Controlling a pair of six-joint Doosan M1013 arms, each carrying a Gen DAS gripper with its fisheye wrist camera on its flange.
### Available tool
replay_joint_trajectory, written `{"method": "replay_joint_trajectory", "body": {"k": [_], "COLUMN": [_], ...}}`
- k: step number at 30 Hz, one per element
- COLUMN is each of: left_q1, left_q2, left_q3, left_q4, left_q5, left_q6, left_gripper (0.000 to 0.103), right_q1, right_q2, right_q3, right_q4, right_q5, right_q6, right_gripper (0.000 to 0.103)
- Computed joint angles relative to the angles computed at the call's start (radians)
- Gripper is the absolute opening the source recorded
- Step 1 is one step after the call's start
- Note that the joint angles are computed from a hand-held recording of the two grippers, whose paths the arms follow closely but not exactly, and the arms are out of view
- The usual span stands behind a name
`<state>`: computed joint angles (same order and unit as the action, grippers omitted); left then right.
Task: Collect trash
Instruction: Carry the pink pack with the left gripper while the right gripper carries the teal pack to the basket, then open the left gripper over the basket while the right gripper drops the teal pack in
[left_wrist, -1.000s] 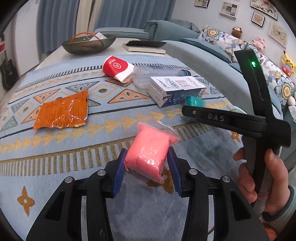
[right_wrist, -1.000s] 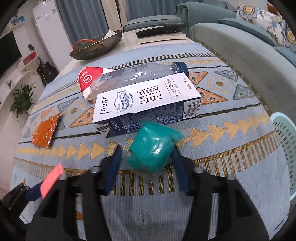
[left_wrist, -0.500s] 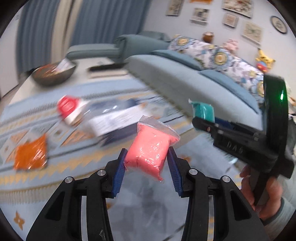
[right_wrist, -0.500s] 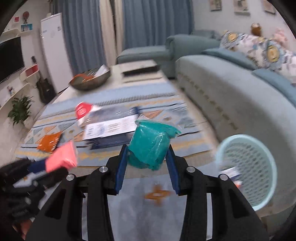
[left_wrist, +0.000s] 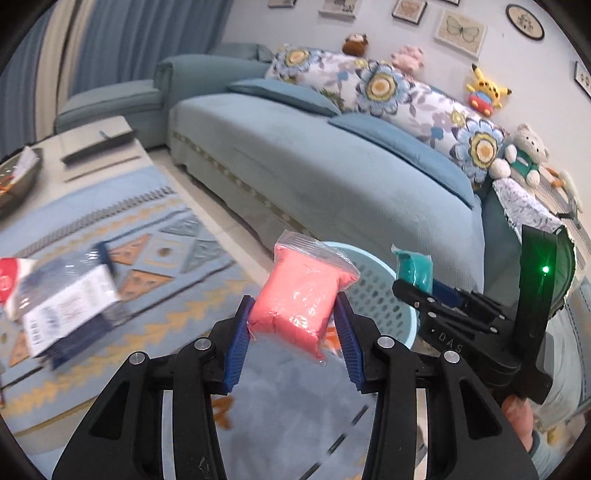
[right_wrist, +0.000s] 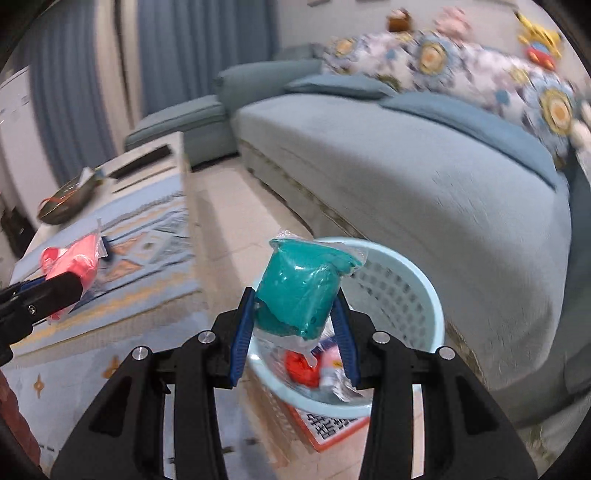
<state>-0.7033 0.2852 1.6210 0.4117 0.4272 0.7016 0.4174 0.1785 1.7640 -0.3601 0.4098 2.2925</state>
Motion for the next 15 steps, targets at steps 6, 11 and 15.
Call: {"method": "replay_joint_trajectory", "body": {"k": [6, 11, 15], "left_q1": [-0.015, -0.023, -0.023], "left_q2": [0.083, 0.133, 0.160], "left_q3": [-0.084, -0.133, -0.156], "left_q4": [-0.085, -0.127, -0.165], "left_q5": [0.042, 0.082, 0.086], "left_q6": [0.105, 0.160, 0.201], "left_gripper": [0.042, 0.043, 0.053], "right_q1": [-0.045, -0.064, -0.079], "right_q2": [0.022, 0.038, 0.046], "right_q3": [0.019, 0.028, 0.031], "right_q4": [0.120, 0.178, 0.229], "right_q5": [0.009, 0.016, 0.009], "right_q6": [-0.054, -0.082, -0.129], "right_gripper": [0.038, 0.040, 0.049]}}
